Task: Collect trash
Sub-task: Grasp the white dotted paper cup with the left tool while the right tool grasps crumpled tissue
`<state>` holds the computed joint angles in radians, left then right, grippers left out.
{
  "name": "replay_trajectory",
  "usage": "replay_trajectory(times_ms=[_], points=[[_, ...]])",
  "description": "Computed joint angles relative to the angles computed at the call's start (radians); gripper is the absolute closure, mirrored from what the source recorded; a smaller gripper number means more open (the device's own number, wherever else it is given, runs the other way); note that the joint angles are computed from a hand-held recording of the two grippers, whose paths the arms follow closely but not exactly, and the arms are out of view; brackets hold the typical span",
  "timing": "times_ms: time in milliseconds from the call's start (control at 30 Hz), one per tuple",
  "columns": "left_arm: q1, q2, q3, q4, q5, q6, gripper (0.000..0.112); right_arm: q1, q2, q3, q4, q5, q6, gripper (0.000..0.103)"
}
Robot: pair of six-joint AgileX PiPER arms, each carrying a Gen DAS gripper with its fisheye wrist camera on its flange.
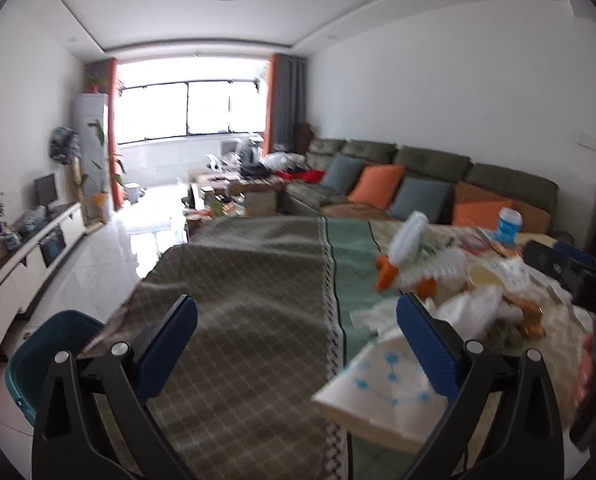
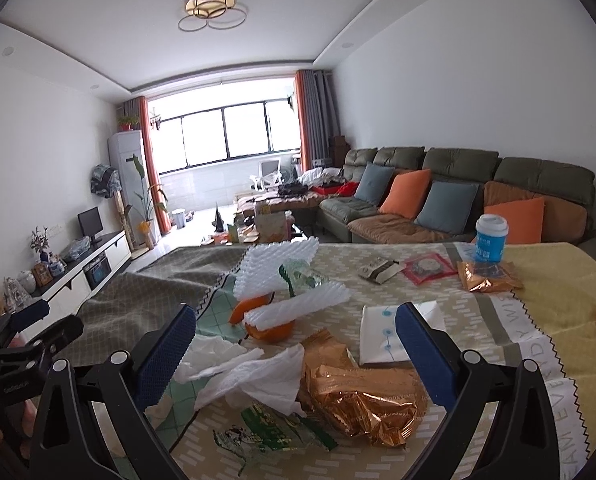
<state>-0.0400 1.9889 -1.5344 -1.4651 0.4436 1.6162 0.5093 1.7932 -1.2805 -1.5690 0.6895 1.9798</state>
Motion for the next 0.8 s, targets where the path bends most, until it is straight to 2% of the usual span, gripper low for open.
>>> replay_trajectory(times_ms=[167,233,300,400,467,600,633,733,800], points=[[0.057,0.04,-0.059,0.235,0.194,-0.208,0.013,-0.014,0.015,-0.033,0.086,-0.084,-0.098,0.004],[0.07,0.055,-0.082,0.287,0.264,-0.249,0.013,-0.019,0.027,-0.056,0.142,-0.119,-0.166,0.008],[0.084,0.068,-0.094,0.311,0.337,-0.245,0.015,-0.019,0.049,-0.096,0.232,-0.136,-0.277,0.016],[0.102,0.102,-0.137,0.36,0.464,-0.263,0.024,-0.02,0.072,-0.144,0.353,-0.154,-0.422,0.026],[0.094,0.118,-0.151,0.387,0.498,-0.281,0.039,-0.031,0.085,-0.168,0.438,-0.172,-0.515,0.033],[0.104,0.175,-0.227,0.427,0.623,-0.352,0.054,-0.043,0.103,-0.202,0.564,-0.179,-0.641,0.04],[0.106,0.185,-0.24,0.426,0.646,-0.362,0.057,-0.072,0.097,-0.187,0.593,-0.208,-0.675,0.043],[0.11,0.231,-0.306,0.426,0.711,-0.401,0.065,-0.116,0.101,-0.184,0.715,-0.249,-0.786,0.055],[0.112,0.243,-0.326,0.418,0.73,-0.421,0.072,-0.13,0.103,-0.179,0.752,-0.272,-0.818,0.07]])
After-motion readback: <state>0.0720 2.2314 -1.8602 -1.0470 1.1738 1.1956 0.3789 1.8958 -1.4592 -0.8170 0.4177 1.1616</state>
